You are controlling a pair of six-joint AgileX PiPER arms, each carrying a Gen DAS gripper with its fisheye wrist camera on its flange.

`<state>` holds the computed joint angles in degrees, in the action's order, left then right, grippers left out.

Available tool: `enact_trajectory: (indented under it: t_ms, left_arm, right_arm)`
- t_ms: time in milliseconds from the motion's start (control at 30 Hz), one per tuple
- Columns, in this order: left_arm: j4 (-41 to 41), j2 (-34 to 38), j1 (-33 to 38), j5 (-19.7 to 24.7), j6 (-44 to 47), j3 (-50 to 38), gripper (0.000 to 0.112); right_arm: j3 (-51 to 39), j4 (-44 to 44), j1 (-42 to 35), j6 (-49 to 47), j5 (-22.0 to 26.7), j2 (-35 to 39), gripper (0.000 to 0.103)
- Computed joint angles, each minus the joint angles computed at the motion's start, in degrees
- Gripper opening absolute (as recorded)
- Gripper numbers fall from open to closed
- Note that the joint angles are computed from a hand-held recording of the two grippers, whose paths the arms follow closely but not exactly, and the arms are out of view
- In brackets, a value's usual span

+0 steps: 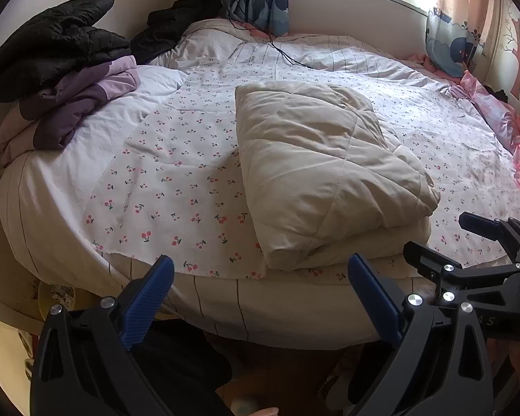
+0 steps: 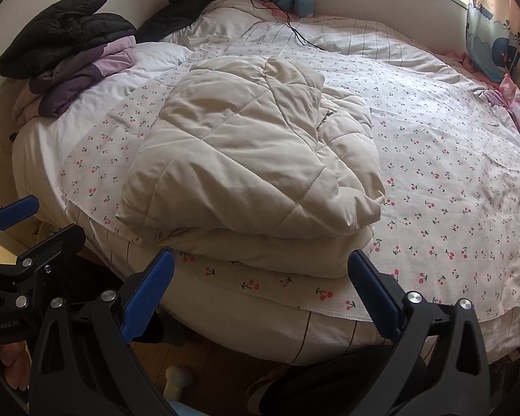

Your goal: Fold large clothes

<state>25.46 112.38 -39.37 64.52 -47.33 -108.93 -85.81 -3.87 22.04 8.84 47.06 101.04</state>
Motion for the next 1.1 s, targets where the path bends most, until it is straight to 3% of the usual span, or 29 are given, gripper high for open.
enact_trajectory:
  t_ms: [733, 1100]
  left_arm:
    - [-8.0, 0.8, 2.5, -2.0, 2.5, 0.7, 0.096]
    - [-7.0, 1.7, 2.3, -0.8, 2.1, -0.3, 0.096]
  right_arm:
    - [0.6, 1.5, -0.5, -1.3, -0.4, 0.7, 0.097]
    - [0.7, 2.2, -0.8, -2.0, -0.6, 1.3, 0.097]
